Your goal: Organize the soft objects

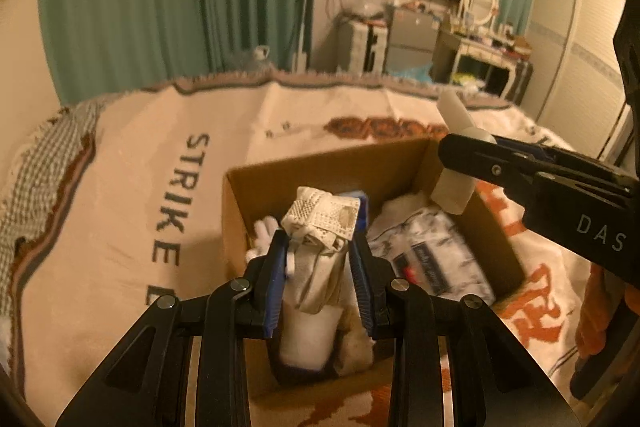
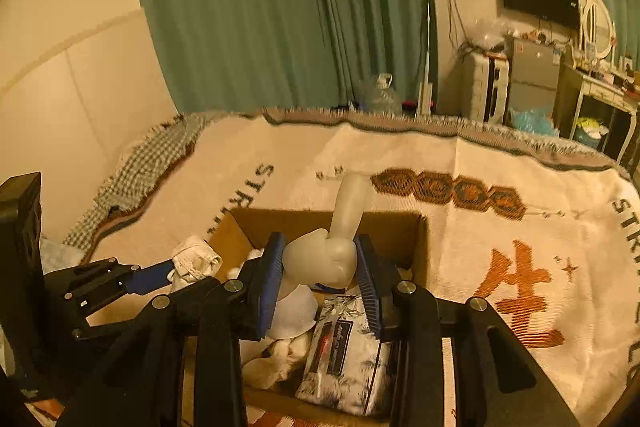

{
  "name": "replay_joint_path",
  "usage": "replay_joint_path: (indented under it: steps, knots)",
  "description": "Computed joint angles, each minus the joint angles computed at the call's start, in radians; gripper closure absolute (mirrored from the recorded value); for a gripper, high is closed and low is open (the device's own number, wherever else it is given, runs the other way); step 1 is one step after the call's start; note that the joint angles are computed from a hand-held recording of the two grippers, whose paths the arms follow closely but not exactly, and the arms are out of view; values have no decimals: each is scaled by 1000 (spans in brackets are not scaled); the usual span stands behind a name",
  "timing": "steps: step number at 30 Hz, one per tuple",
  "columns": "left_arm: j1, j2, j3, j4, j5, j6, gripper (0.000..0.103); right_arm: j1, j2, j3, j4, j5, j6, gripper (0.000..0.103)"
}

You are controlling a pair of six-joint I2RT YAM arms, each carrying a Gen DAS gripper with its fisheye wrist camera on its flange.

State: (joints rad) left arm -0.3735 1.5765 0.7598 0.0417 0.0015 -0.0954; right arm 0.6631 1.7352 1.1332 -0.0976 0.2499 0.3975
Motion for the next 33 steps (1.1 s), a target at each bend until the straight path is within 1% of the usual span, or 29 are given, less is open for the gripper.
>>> replay_joint_path:
  steps: [2, 5, 6, 7, 9, 10, 12, 13, 15, 18, 20, 23, 25, 26, 27, 28, 29, 30, 31, 32, 33]
  knots:
    - [2, 45, 20, 8, 4, 10, 73, -26, 55, 25, 2, -30, -4, 65]
    - [-5, 94, 39, 27, -3, 16, 71, -54, 110, 51, 14, -36, 7, 64]
    - [-7, 105, 41, 34, -9, 14, 70, -65, 124, 63, 13, -51, 7, 59]
    - [-9, 110, 44, 34, -15, 7, 70, -73, 132, 66, 18, -58, 9, 51]
    - [-9, 125, 65, 14, -14, 8, 69, -80, 135, 64, 33, -56, 15, 49]
    - [-12, 123, 68, 3, -10, 16, 65, -83, 132, 62, 37, -59, 14, 49]
    - [-18, 111, 70, -3, -19, 19, 44, -82, 114, 52, 41, -52, 15, 49]
    - [-28, 77, 47, 8, -41, 13, 41, -78, 96, 41, 40, -42, 16, 49]
    - [-39, 25, 25, 7, -63, 8, 39, -65, 53, 19, 29, -17, 17, 49]
    - [-63, -79, 20, -52, -101, 5, 39, -37, -44, -16, -12, 28, 18, 49]
    - [-104, -203, -8, -84, -170, 16, 39, -9, -125, -35, -52, 70, 18, 49]
    - [-172, -395, -24, -165, -264, 22, 39, 54, -273, -56, -132, 159, 16, 47]
    - [-209, -506, -24, -216, -312, 17, 27, 113, -374, -57, -195, 235, 21, 41]
    - [-245, -588, -31, -242, -362, 8, 14, 154, -429, -56, -233, 286, 27, 41]
    - [-284, -657, -37, -255, -417, 2, 13, 197, -474, -51, -273, 339, 35, 40]
    - [-329, -718, -37, -276, -476, 3, 13, 234, -504, -42, -306, 383, 42, 35]
    - [-359, -754, -32, -296, -515, 6, 12, 278, -536, -33, -343, 434, 51, 31]
    - [-406, -798, -25, -328, -575, 3, 12, 326, -561, -16, -390, 485, 65, 19]
    - [-455, -834, -19, -357, -638, -3, 12, 375, -580, 8, -450, 526, 83, 9]
    - [-524, -878, -14, -392, -727, -21, 12, 421, -593, 26, -497, 563, 103, 6]
    - [-570, -907, -11, -417, -786, -38, 12, 475, -606, 39, -542, 618, 136, 1]
